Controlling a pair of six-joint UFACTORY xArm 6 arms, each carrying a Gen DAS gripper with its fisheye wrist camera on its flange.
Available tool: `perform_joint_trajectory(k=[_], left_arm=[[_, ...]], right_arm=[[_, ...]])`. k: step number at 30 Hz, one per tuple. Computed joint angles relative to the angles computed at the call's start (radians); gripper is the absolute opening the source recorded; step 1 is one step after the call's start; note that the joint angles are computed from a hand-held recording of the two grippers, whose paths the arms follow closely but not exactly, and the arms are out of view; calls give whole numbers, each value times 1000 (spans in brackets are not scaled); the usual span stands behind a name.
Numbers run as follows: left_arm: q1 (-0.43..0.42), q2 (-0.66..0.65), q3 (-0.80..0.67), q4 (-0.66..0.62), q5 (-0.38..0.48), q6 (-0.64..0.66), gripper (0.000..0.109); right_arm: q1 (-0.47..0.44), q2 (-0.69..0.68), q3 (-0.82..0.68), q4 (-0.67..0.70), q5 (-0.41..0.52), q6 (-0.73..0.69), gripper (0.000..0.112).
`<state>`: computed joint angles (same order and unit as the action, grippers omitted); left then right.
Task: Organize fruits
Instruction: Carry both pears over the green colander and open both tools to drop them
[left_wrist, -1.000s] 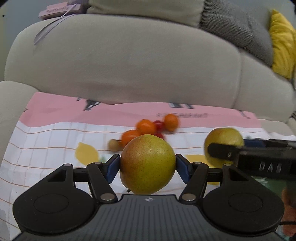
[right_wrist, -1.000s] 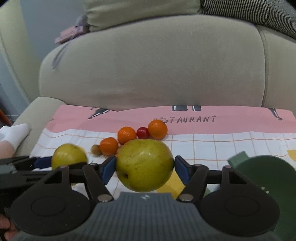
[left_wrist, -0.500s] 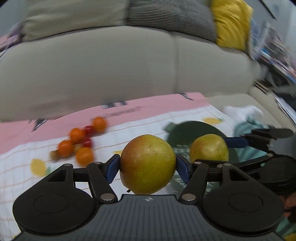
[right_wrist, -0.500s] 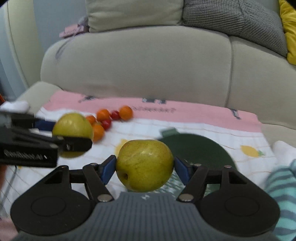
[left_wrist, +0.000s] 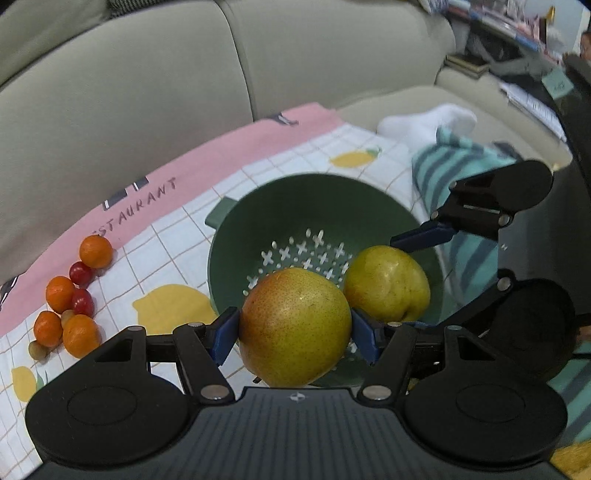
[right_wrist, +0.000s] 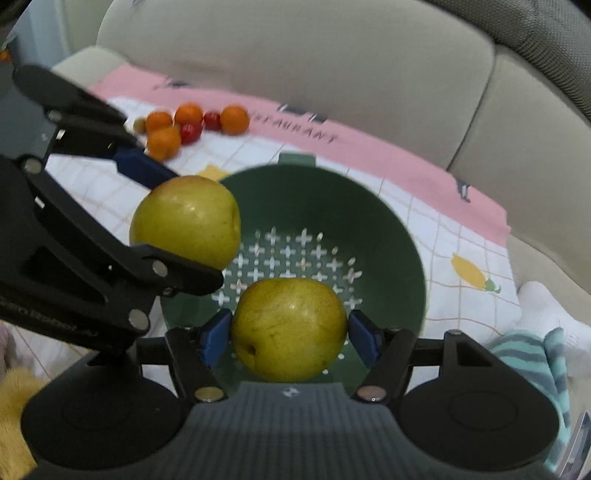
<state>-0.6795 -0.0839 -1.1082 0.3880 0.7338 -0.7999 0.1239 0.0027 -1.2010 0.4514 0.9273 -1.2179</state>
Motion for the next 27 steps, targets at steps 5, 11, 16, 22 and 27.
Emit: perform_joint_trajectory(k=[5,11,16,22,27], left_arm=[[21,30,-14,-76,-6,105,74],[38,79,-46,-135,-2,189,74],[58,105,-46,-197,-14,231,74],[56,140,-75,-196,15,266,74],[62,158,-108,-201,54,304,74]], right_arm=[[6,42,-37,-41,41,-47,66],[20,84,-68,-108,58,-57,66],[28,107,-79,-143,57,-42,66],[28,139,-102,-163,73,-5,66],[31,174,-148,-178,116,32,66]])
